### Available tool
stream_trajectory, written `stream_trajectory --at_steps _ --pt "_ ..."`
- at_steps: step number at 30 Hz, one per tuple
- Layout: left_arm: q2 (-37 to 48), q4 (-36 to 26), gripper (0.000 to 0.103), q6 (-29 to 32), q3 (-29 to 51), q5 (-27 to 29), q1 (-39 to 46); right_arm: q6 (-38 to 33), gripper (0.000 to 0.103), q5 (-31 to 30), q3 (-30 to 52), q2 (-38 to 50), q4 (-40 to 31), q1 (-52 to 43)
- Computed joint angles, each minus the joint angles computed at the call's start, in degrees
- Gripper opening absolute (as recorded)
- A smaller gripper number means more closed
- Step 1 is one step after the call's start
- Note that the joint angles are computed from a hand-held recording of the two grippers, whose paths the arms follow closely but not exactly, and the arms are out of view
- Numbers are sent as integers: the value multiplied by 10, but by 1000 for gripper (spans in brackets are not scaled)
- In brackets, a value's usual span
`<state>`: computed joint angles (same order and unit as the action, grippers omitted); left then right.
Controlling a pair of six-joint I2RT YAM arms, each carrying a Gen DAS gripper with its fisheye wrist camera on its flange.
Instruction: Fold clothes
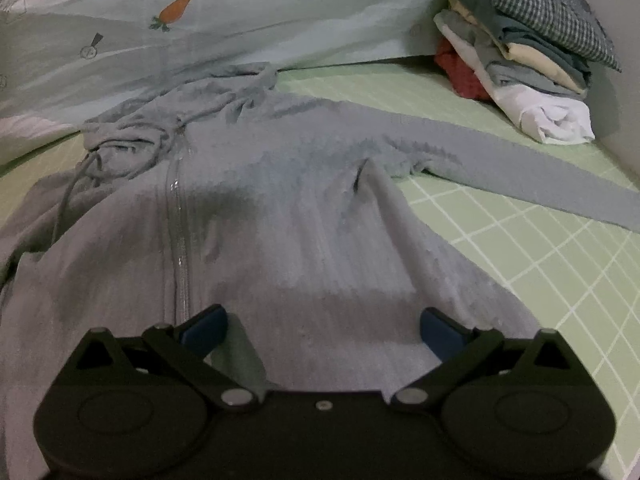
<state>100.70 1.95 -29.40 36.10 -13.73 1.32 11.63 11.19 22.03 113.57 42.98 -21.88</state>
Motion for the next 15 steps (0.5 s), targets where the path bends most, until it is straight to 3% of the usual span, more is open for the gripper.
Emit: stream_trajectory --at_steps 5,7,11,15 --pt "-22 -1 27 13 -25 -10 -12 -16 103 -15 -24 -48 -47 -12" --pt "-36 -7 37 17 -35 -5 -15 -19 103 -23 -51 -71 -48 -19" --pt "-77 -10 62 29 -65 -10 -37 -58 103 -13 -133 -108 21 -34" --pt "-117 -14 70 52 -88 -10 -82 -115 103 1 -193 -174 37 -58"
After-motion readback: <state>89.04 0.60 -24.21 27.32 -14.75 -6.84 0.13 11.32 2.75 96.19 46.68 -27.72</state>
